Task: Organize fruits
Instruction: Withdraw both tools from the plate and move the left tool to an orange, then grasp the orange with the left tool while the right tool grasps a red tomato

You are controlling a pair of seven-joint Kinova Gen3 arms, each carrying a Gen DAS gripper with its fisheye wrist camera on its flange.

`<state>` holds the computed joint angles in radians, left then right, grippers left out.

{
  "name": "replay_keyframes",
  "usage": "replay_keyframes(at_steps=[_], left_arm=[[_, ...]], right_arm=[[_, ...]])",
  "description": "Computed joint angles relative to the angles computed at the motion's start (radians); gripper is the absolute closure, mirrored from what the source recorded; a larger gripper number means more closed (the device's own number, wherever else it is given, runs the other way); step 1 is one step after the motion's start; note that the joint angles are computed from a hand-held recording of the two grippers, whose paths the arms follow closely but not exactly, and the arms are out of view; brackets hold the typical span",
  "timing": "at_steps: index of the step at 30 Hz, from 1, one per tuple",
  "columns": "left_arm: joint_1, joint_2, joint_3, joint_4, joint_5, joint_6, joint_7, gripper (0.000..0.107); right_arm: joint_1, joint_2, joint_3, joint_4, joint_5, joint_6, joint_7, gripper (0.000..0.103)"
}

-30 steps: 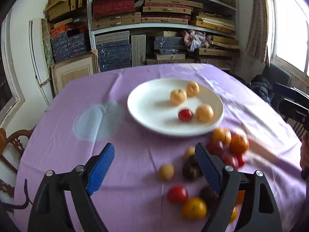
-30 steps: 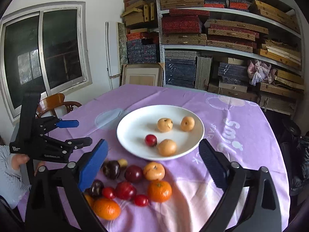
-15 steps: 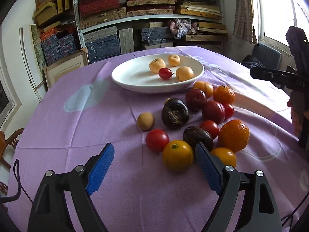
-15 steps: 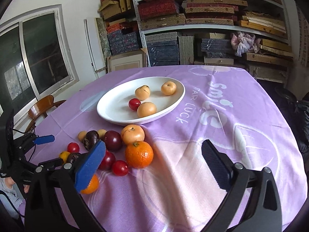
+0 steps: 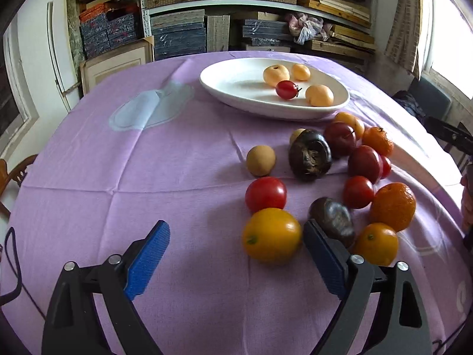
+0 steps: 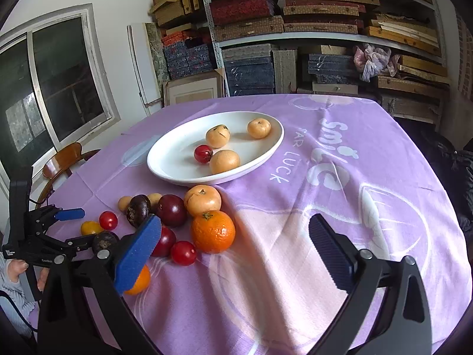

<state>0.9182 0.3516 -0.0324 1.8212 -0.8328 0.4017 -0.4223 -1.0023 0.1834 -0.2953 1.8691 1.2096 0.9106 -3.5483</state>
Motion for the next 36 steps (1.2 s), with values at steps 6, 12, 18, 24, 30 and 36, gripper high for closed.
replay_keyframes(at_steps=[6, 12, 18, 24, 30, 36], left_arm=[[-0.008, -0.024, 0.007, 0.039, 0.036, -0.065, -0.064, 0.044], [-0.007, -0.025, -0.004, 0.042, 0.082, -0.082, -0.097, 0.048], [-0.027, -0.023, 0.024, 0.036, 0.154, -0.07, -0.178, 0.069], [-0.001, -0.043, 0.003, 0.066, 0.151, -0.068, -0.158, 0.067], [0.037, -0.06, -0.026, 0.094, 0.08, -0.072, -0.079, 0.06], [0.035, -0.081, -0.024, 0.129, 0.028, -0.089, -0.018, 0.069]], right_arm=[[0.0, -0.001, 0.0, 0.0, -0.002, -0.002, 0.001, 0.005], [0.0, 0.001, 0.001, -0.002, -0.002, -0.004, 0.009, 0.005], [0.001, 0.008, 0.002, -0.01, -0.009, -0.017, 0.032, 0.005], [0.001, 0.012, 0.009, -0.015, -0.021, -0.03, 0.056, 0.005], [-0.002, 0.019, 0.014, -0.022, -0.031, -0.036, 0.078, 0.005], [-0.001, 0.017, 0.018, -0.021, -0.033, -0.051, 0.085, 0.005]])
